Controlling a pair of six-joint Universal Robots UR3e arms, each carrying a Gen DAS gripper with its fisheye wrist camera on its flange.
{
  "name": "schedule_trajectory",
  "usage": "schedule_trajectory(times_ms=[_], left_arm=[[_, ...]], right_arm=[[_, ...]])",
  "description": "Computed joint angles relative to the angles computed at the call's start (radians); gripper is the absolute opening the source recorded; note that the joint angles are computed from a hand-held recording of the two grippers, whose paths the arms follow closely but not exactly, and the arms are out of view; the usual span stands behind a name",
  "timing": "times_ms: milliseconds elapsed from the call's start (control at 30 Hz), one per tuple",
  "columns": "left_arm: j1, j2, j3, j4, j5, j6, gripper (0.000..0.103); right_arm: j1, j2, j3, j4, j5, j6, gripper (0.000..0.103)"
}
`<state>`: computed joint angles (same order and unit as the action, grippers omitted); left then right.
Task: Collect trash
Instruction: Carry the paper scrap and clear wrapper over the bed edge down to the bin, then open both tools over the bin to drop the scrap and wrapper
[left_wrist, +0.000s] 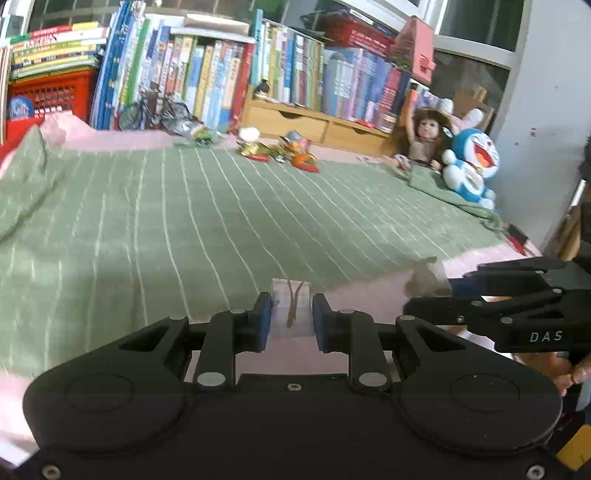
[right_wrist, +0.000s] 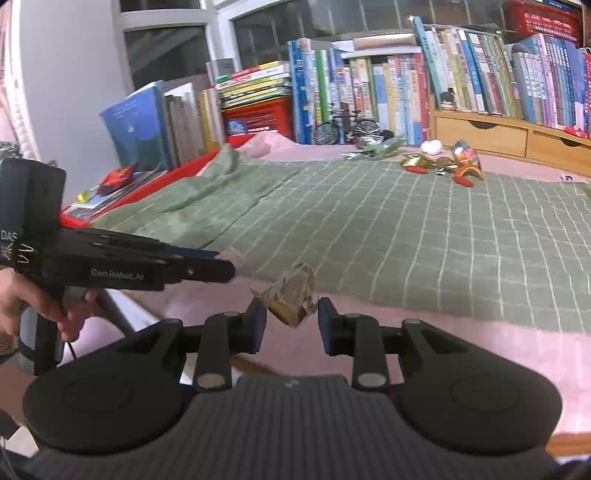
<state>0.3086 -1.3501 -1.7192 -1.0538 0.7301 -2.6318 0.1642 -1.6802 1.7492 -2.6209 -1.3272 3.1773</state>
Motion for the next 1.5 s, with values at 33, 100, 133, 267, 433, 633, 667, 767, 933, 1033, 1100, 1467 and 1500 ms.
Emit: schedule_trajectory(times_ms=[33,100,133,267,433,633,667,767,933,1033,1100,1467,1500], left_arm=[[0.012,0.026,-0.013,-0.038,-0.011,0.017,0.022],[0.036,0.081,-0.042,-0.104,-0.025,0.065,0.022],[0.045,0.104,-0.058,-0.119,-0.028,0.081,0.022],[0.082,0.167,-0.099,-0.210,-0.027,0.136,0.022],[0.153,0.262,-0.128,-0.371,-0.058,0.254,0.022],[0.300,0.424,-0.081,-0.808,-0.118,0.536,0.022],[0.335,0.448,-0.061,-0.917,-0.127,0.610,0.022],[0.413,0.508,-0.019,-1.158,-0.111,0.801,0.022],[0.424,0.569,-0.103,-1.168,-0.041,0.802,0.022],[0.385,0.584,-0.193,-1.060,0.000,0.731,0.022],[0.357,0.587,-0.252,-0.983,0.022,0.692,0.022],[0.174,0.525,-0.507,-0.567,0.134,0.469,0.022],[0.157,0.512,-0.526,-0.526,0.149,0.445,0.022]], right_arm=[[0.007,-0.012,0.013,-0.003,0.001,0.001,0.035],[0.023,-0.035,0.035,-0.008,-0.003,-0.001,0.035],[0.032,-0.044,0.044,-0.008,-0.009,-0.003,0.035],[0.055,-0.071,0.090,-0.013,-0.012,0.016,0.035],[0.076,-0.095,0.151,-0.030,-0.015,0.052,0.035],[0.098,-0.124,0.230,-0.068,-0.015,0.105,0.035],[0.101,-0.127,0.242,-0.072,-0.014,0.112,0.035],[0.113,-0.133,0.269,-0.079,-0.014,0.119,0.035],[0.167,-0.111,0.282,-0.072,-0.087,0.122,0.035],[0.189,-0.097,0.293,-0.059,-0.123,0.119,0.035],[0.181,-0.098,0.317,-0.058,-0.117,0.138,0.035],[0.185,-0.040,0.385,-0.074,-0.097,0.235,0.035],[0.186,-0.033,0.385,-0.069,-0.100,0.240,0.035]])
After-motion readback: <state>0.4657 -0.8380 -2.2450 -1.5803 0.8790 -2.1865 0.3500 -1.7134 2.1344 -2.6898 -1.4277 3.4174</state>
